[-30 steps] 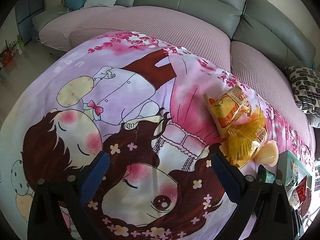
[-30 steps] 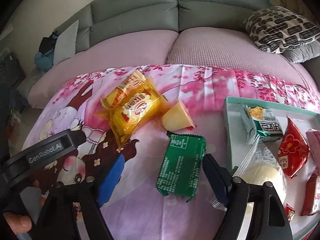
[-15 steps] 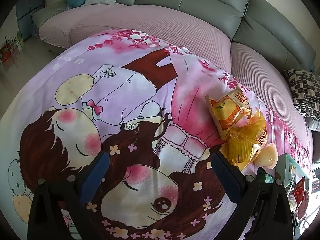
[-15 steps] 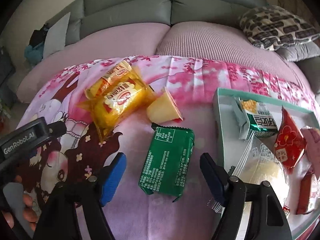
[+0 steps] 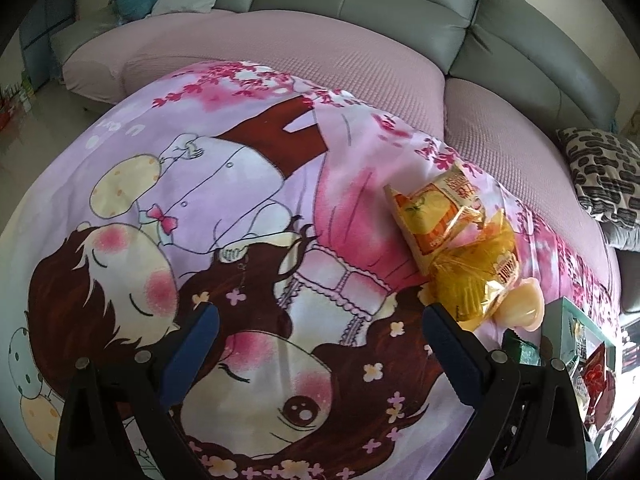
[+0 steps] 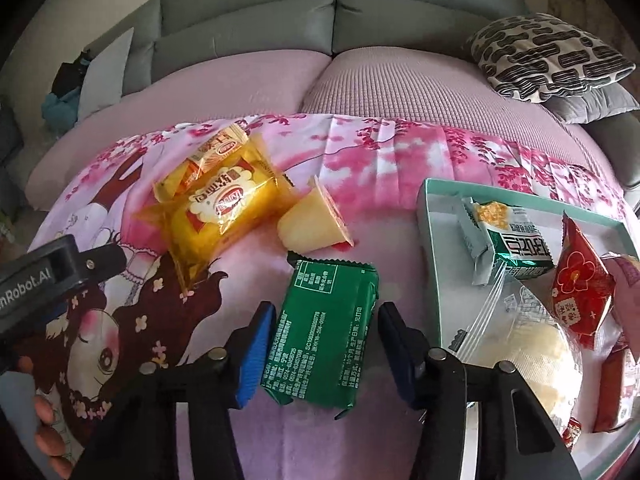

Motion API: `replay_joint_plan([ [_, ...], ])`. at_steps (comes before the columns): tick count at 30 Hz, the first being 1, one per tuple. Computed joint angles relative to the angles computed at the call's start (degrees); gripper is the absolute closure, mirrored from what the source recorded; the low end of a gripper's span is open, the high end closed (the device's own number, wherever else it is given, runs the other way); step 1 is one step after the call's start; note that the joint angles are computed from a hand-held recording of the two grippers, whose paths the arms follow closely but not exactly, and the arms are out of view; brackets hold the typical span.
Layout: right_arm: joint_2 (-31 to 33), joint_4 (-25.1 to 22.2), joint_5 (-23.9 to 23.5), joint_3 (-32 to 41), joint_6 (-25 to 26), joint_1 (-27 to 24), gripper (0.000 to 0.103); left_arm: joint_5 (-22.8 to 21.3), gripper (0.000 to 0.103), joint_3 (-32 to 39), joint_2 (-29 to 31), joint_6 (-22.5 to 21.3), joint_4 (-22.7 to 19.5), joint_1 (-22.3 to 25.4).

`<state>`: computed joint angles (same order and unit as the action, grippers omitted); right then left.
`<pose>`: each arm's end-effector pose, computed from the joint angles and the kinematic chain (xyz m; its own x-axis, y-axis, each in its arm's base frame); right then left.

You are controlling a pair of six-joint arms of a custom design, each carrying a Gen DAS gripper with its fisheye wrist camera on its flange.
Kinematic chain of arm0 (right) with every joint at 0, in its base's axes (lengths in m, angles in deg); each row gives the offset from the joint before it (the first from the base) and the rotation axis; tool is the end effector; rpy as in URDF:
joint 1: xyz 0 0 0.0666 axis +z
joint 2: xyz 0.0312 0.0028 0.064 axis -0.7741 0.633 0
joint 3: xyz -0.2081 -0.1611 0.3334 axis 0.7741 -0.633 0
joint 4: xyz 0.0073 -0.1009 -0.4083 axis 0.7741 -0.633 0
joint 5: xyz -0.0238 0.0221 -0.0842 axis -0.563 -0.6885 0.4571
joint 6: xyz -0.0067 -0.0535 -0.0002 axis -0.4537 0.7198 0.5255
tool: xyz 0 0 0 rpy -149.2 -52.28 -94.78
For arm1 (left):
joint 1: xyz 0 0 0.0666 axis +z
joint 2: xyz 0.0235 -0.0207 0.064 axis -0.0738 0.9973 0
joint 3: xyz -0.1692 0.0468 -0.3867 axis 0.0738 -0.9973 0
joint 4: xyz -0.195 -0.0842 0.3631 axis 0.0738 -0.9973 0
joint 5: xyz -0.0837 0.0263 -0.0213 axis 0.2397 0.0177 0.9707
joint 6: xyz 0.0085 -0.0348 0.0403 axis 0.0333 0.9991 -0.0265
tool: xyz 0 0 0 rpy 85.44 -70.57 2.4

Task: Organize snacks
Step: 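Grasp green biscuit packet with right tool while left tool grasps yellow snack bag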

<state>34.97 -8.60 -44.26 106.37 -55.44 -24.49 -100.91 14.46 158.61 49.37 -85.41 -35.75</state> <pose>0.3882 0.1844 0.2621 -0.8042 -0.0286 -0.5937 -0.0855 0.9940 0.0679 0.3958 -0.2308 0.2775 -0.7546 -0.4541 -0.4736 -0.4020 0.8905 -0.2133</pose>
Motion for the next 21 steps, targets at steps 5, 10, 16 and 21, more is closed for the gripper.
replay_joint_plan([
  [5,-0.38,0.27,-0.69,-0.21,-0.19,-0.71,0.06,0.56,0.002,0.81,0.56,-3.19,1.28,-0.62],
  [10,-0.53,1.04,-1.05,-0.52,0.33,-0.92,0.06,2.1,0.002,1.61,1.54,-5.14,2.98,-0.87],
  [16,-1.52,2.27,-3.62,-1.31,0.0,-2.49,0.061,3.93,0.002,3.53,2.92,-8.64,5.35,-1.24],
  [21,-1.86,2.89,-5.59,-1.64,-0.12,-3.19,0.061,7.06,0.002,7.05,6.16,-13.38,7.26,-0.73],
])
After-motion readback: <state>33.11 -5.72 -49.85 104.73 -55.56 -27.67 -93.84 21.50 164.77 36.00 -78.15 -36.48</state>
